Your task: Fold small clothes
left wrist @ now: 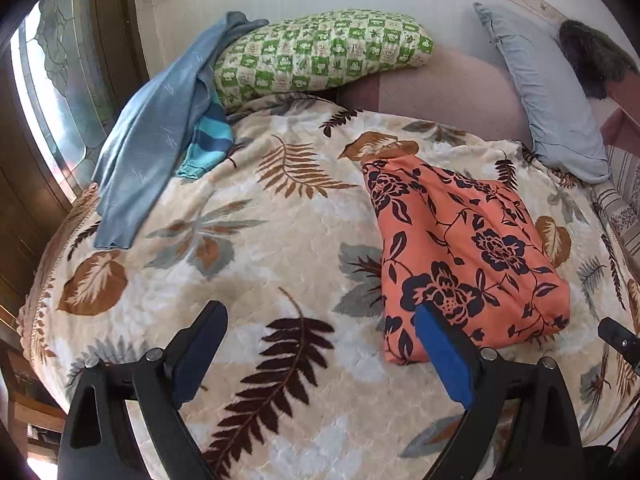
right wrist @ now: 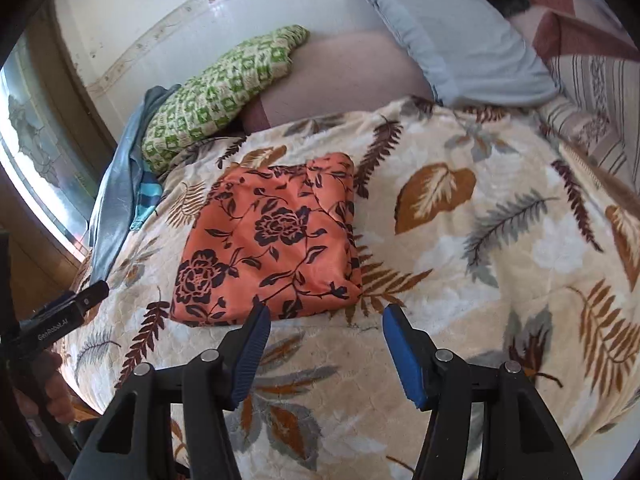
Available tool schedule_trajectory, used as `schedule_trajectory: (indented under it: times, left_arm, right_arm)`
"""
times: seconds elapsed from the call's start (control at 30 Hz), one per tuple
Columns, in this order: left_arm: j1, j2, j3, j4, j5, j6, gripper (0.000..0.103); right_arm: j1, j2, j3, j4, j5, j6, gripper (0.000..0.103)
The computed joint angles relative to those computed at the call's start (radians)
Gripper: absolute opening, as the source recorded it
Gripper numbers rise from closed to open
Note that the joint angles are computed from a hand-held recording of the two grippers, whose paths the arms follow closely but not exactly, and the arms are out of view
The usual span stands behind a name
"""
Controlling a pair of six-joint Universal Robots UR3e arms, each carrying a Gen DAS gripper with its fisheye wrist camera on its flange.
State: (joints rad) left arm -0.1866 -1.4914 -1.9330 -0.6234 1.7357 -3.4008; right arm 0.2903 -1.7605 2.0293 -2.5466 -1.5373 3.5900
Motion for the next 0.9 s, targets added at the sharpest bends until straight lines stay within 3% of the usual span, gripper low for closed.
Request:
schedule_trajectory:
  times: [0.1, 0.3, 0.4, 0.5, 0.57, 0.67, 0.77, 0.83, 0.9]
  left_arm:
    - [0.024, -0.161, 0.086, 0.068, -0.094, 0.013, 0.095]
    - [0.037, -0.38, 0.193, 0.131, -0.213, -0.031, 0.095]
    - [0.038, -0.411, 0.179, 0.19, -0.228, -0.034, 0.095]
    - [0.02, -0.453, 0.236, 0.158, -0.17, -0.005, 0.097]
    - [0.027, -0.475, 0.237, 0.154, -0.187, 0.004, 0.097]
    - [0.075, -0.474, 0.199, 0.178, -0.276, -0.002, 0.099]
    - [0.123, -0.466, 0.193, 0.157, -0.36, 0.0, 0.1]
    - [0.113, -0.457, 0.198, 0.159, -0.335, 0.004, 0.1]
    - [0.091, -0.449, 0.2, 0.188, -0.281, 0.001, 0.1]
  right_arm:
    - [-0.091, 0.126, -0.027, -0.103, 0.104, -0.01, 0.062]
    - [-0.142, 0.415, -0.158, -0.239, 0.173, 0.046, 0.064]
    - [-0.129, 0.472, -0.168, -0.322, 0.109, 0.067, 0.064]
    - [-0.097, 0.494, -0.196, -0.408, 0.034, 0.013, 0.064]
    - [-0.092, 0.531, -0.257, -0.375, 0.069, -0.051, 0.062]
    - [-0.07, 0.63, -0.399, -0.187, 0.086, -0.112, 0.034]
    - [-0.112, 0.64, -0.409, -0.148, 0.157, -0.096, 0.034]
    - [-0.12, 0.622, -0.45, -0.073, 0.157, -0.09, 0.034]
    - [-0.09, 0.619, -0.513, -0.04, 0.073, -0.095, 0.035]
